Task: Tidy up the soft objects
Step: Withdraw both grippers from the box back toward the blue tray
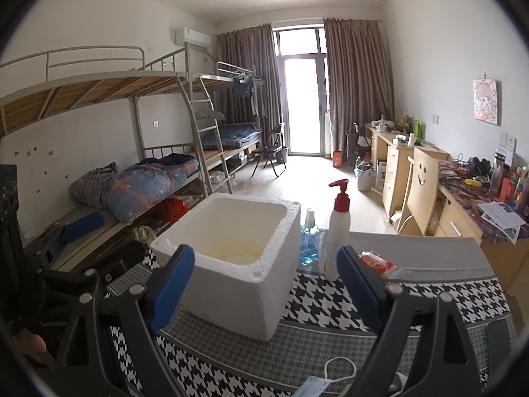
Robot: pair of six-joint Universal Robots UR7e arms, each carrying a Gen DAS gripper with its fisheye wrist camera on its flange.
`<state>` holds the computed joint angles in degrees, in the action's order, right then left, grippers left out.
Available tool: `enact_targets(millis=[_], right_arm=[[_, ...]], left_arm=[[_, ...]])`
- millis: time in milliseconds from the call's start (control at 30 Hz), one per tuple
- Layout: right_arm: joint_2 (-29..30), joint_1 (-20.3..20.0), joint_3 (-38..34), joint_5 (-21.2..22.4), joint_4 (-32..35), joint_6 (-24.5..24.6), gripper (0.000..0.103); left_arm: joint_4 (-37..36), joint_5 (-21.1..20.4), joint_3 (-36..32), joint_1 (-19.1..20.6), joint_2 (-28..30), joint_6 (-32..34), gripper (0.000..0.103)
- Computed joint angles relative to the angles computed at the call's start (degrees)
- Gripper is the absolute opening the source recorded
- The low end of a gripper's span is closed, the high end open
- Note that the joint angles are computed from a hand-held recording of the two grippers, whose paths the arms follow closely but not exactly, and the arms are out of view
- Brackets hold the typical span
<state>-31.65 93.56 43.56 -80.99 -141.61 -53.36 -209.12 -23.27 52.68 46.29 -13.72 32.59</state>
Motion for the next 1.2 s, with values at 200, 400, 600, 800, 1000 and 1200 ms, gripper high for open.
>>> enact_targets(millis=[200, 400, 600, 800, 1000, 1200], right_arm=[[-1.49, -0.33, 2.92, 0.00, -2.61, 0.00, 0.090], [-2.17, -1.06, 3.77, 0.03, -3.75, 0.93, 0.090], [-2.64, -1.64, 4.65, -0.74, -5.44, 1.52, 0.090], [-3.58, -2.34, 6.09, -1.03, -7.75, 2.59, 0.090], [-4.80, -2.76, 8.27, -1.57, -10.25, 3.01, 0.090], [-5.55, -3.25, 9.99, -2.29, -12.52, 3.40, 0.090]], left_arm=[[0.91, -0.83, 0.76, -0.04, 0.06, -1.93, 0.102], [2.04, -1.09, 1.55, -0.15, -0.16, -3.05, 0.102], [1.20, -0.01, 0.01, -0.22, 1.05, -2.08, 0.102], [2.20, -1.11, 0.96, -0.28, 1.00, -3.48, 0.102], [1.55, -1.76, 1.80, -0.54, 1.15, -3.44, 0.102], [1.72, -2.44, 2.99, -0.62, 0.78, -4.51, 0.102]])
